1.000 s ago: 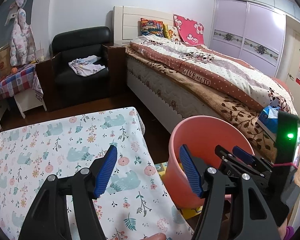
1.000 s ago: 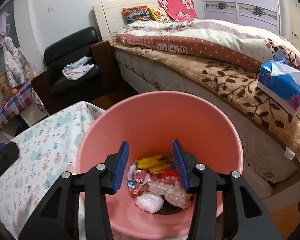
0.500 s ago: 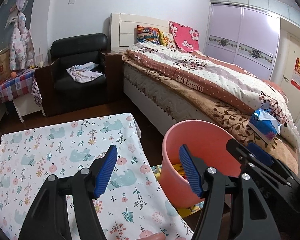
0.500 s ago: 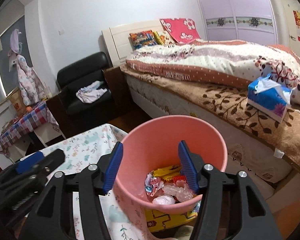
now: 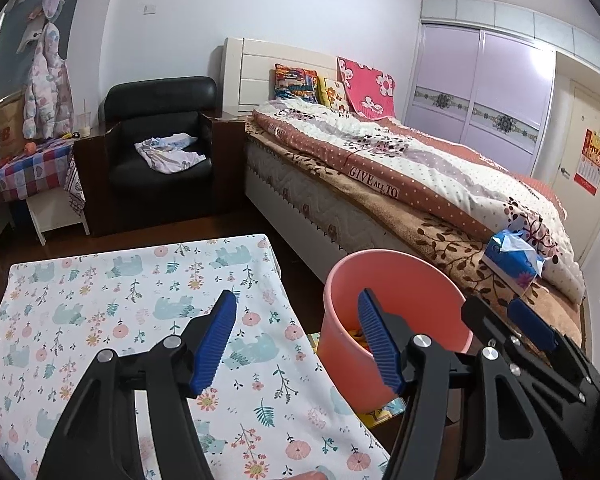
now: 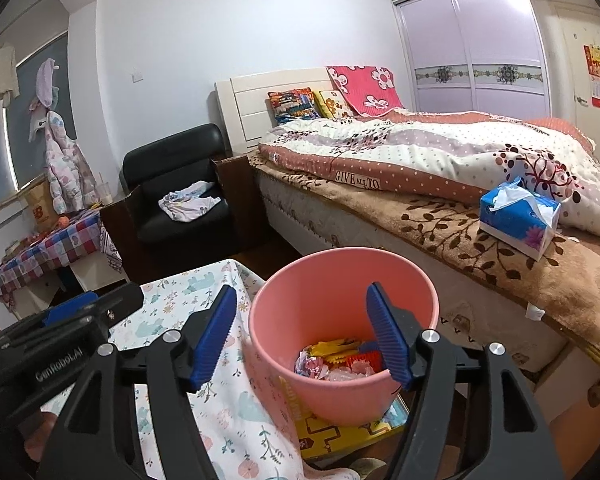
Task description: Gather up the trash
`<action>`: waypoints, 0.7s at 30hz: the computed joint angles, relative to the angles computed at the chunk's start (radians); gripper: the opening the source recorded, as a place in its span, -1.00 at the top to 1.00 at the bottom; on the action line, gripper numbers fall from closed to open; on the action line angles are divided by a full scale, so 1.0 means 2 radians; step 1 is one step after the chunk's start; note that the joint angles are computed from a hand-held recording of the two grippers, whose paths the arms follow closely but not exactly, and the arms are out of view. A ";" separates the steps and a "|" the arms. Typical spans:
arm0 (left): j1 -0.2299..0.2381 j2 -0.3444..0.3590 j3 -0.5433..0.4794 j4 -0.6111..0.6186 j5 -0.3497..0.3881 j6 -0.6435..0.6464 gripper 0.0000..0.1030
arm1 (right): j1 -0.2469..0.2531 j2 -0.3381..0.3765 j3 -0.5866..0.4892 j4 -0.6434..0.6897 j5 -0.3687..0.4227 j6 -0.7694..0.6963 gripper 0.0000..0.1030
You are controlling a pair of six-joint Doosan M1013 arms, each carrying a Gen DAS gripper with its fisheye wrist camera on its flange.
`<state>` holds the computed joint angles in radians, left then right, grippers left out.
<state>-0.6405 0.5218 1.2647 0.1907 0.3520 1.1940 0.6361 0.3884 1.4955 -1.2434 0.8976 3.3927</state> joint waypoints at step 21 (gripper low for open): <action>0.000 -0.032 0.044 0.062 -0.031 -0.063 -0.21 | 0.026 0.004 -0.008 -0.009 0.039 -0.009 -0.32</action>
